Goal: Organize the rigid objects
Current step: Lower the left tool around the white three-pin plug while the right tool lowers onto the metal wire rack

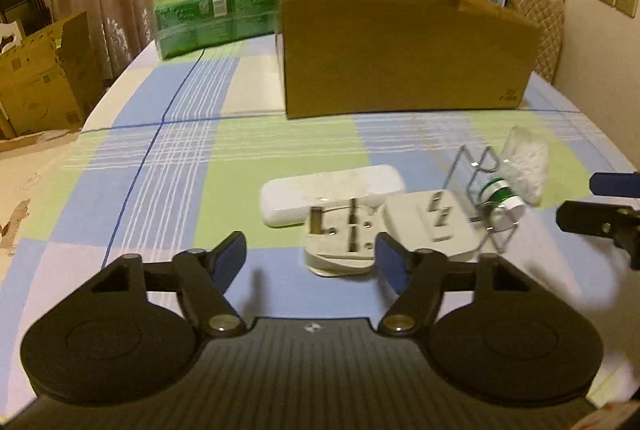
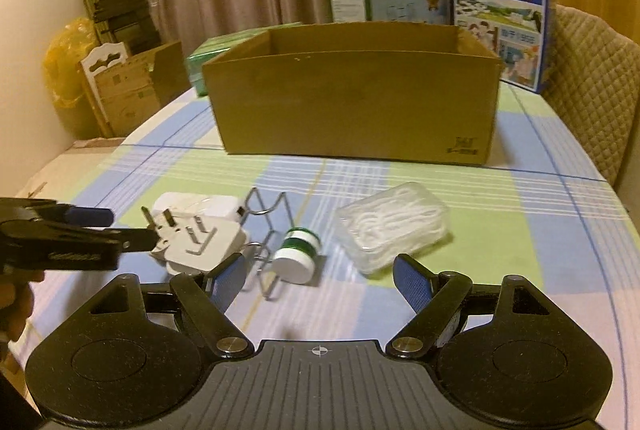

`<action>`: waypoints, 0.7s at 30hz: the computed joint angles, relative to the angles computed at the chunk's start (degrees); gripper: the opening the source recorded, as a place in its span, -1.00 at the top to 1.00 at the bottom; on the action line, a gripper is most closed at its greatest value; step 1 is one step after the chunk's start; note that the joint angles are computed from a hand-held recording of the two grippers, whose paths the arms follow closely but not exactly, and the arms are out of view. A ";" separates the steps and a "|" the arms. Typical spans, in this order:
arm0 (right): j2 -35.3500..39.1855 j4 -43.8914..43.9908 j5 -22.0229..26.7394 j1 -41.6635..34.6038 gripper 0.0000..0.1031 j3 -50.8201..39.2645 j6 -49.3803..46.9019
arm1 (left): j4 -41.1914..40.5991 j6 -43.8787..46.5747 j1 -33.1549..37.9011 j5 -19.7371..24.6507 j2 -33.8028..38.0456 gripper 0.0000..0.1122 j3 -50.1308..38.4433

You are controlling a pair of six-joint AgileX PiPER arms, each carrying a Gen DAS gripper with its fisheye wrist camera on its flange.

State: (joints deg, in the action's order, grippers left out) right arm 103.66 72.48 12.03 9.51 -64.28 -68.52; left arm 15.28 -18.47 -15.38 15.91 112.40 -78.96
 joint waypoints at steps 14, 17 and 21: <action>2.14 0.00 0.22 1.68 -0.53 -1.79 0.22 | -7.47 11.72 -0.17 0.97 3.98 -0.14 -4.55; 2.01 0.50 0.48 1.80 -0.53 -1.93 -0.02 | -12.14 15.19 0.67 2.04 4.89 -0.16 -6.17; 2.10 0.42 0.46 2.26 -0.53 -2.24 0.27 | -8.20 13.60 0.12 3.74 4.67 0.02 -6.65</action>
